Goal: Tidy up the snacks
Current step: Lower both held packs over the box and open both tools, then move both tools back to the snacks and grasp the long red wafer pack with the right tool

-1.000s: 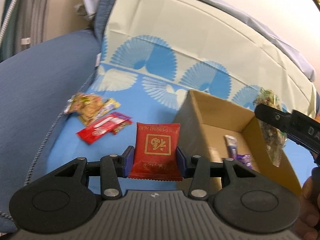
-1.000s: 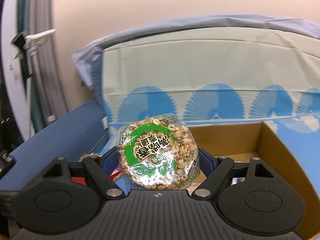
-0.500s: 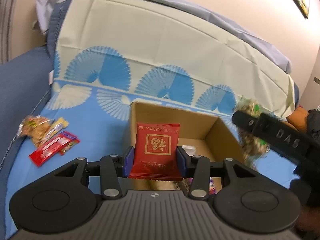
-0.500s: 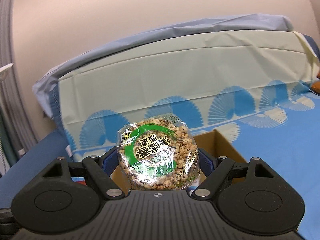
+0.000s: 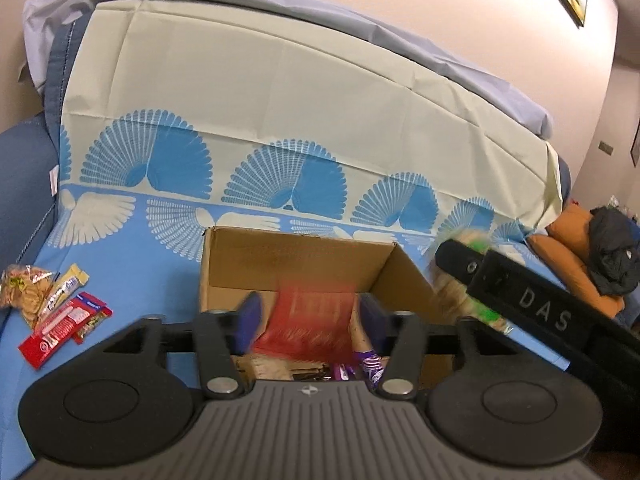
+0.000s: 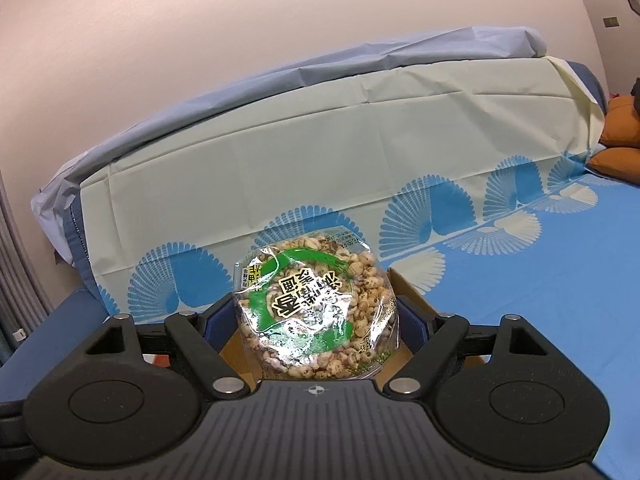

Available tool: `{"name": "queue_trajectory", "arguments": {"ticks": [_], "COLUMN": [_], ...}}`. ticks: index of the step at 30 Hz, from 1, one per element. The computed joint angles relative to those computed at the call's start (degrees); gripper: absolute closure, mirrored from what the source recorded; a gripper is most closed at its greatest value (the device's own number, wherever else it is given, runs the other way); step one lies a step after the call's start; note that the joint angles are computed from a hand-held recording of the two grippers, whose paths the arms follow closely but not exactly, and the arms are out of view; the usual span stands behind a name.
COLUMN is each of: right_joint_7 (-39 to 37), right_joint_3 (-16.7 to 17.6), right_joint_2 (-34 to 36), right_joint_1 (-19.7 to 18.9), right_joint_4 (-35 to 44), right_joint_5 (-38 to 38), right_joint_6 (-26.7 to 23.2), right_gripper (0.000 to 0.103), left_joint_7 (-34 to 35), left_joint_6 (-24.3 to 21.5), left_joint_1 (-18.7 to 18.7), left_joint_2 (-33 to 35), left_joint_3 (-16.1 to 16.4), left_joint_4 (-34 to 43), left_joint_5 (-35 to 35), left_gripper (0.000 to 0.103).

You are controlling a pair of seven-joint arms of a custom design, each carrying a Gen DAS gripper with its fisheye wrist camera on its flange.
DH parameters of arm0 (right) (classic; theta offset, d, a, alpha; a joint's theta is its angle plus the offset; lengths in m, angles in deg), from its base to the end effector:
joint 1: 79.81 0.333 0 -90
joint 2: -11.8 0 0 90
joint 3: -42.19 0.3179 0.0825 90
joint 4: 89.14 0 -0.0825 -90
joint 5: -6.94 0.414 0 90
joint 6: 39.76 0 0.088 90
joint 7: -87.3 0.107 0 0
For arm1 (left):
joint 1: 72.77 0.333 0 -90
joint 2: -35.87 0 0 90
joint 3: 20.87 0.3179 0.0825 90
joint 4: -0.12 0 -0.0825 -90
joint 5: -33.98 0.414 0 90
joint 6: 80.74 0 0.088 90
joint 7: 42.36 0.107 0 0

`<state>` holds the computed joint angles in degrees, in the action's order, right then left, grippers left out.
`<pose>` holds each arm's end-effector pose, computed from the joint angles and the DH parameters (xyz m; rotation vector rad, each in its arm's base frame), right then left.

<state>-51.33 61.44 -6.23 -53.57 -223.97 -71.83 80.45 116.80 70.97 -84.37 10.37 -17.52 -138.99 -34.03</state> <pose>0.3796 0.3284 0.4767 -0.8295 1.8529 -1.0945 0.4777 -0.0422 0.5190 -1.3315 2.1063 -1.3635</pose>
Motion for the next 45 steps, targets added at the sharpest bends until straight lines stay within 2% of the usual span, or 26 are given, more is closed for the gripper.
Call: {"name": "queue_trajectory", "arguments": {"ticks": [5,7,9,12,16,17,19,23,25,28,36,38,42,44,45], "right_joint_7": [-0.91,-1.30,-1.96,-3.12,-5.20,-5.54,-5.99,-6.97,-8.01,-9.92,-13.29,-14.20,-17.70,-20.37,-21.77], "right_joint_3": [0.62,0.44,0.28,0.05,-0.58,-0.82,-1.40,-2.46,-2.97,-3.91,-6.84,-7.80,-10.14,-11.17,-11.49], "right_joint_2": [1.63,2.55,3.66,5.73,9.22,10.10,11.64,14.83,16.65,19.69,26.75,28.95,35.23,39.78,42.15], "right_joint_1": [0.57,0.87,1.22,1.97,3.50,3.92,4.78,6.53,7.44,8.87,11.90,12.05,12.11,11.88,11.73], "right_joint_4": [1.60,2.30,3.21,4.95,7.93,8.72,10.03,12.99,14.71,17.85,25.67,28.31,36.06,41.23,43.94], "right_joint_5": [0.01,-0.20,-0.81,-2.58,-5.85,-6.68,-8.91,-13.47,-15.41,-16.71,-17.80,-15.82,-6.59,-0.78,2.54], "right_joint_6": [-2.94,-3.08,-3.17,-3.17,-2.55,-2.18,-0.73,1.97,3.33,5.84,14.15,17.17,21.82,23.18,23.20], "right_gripper": [0.016,0.016,0.016,0.017,0.033,0.036,0.047,0.056,0.058,0.059,0.059,0.059,0.057,0.051,0.044], "left_joint_7": [1.11,1.98,3.64,9.29,16.18,18.94,25.54,39.15,36.42,36.23,31.46,30.81,33.10,32.43,32.17], "left_joint_6": [-0.41,-1.01,-1.69,-1.90,-1.71,-1.16,-0.89,-1.28,-2.38,-3.52,-5.43,-4.99,-4.86,-6.03,-6.84], "left_joint_1": [1.44,2.50,3.66,5.72,9.86,10.82,12.56,16.05,18.10,20.23,25.17,25.77,26.25,26.69,26.99], "left_joint_2": [-0.27,-0.43,-0.65,-0.80,1.26,2.12,4.09,8.33,9.84,10.21,12.38,12.79,12.67,12.89,12.72], "left_joint_3": [1.55,2.54,3.76,5.79,7.52,7.91,8.74,10.13,9.74,8.39,5.01,4.63,4.02,4.20,4.39], "left_joint_4": [-1.26,-1.83,-2.36,-3.13,-3.14,-2.98,-2.27,-0.87,0.07,0.47,1.83,2.10,1.86,2.05,1.90], "left_joint_5": [-0.77,-1.00,-1.76,-4.20,-5.80,-6.81,-9.51,-16.25,-16.18,-18.12,-18.07,-18.69,-20.98,-20.82,-20.54], "left_gripper": [0.038,0.051,0.060,0.064,0.073,0.074,0.075,0.077,0.077,0.077,0.076,0.076,0.075,0.075,0.075]}}
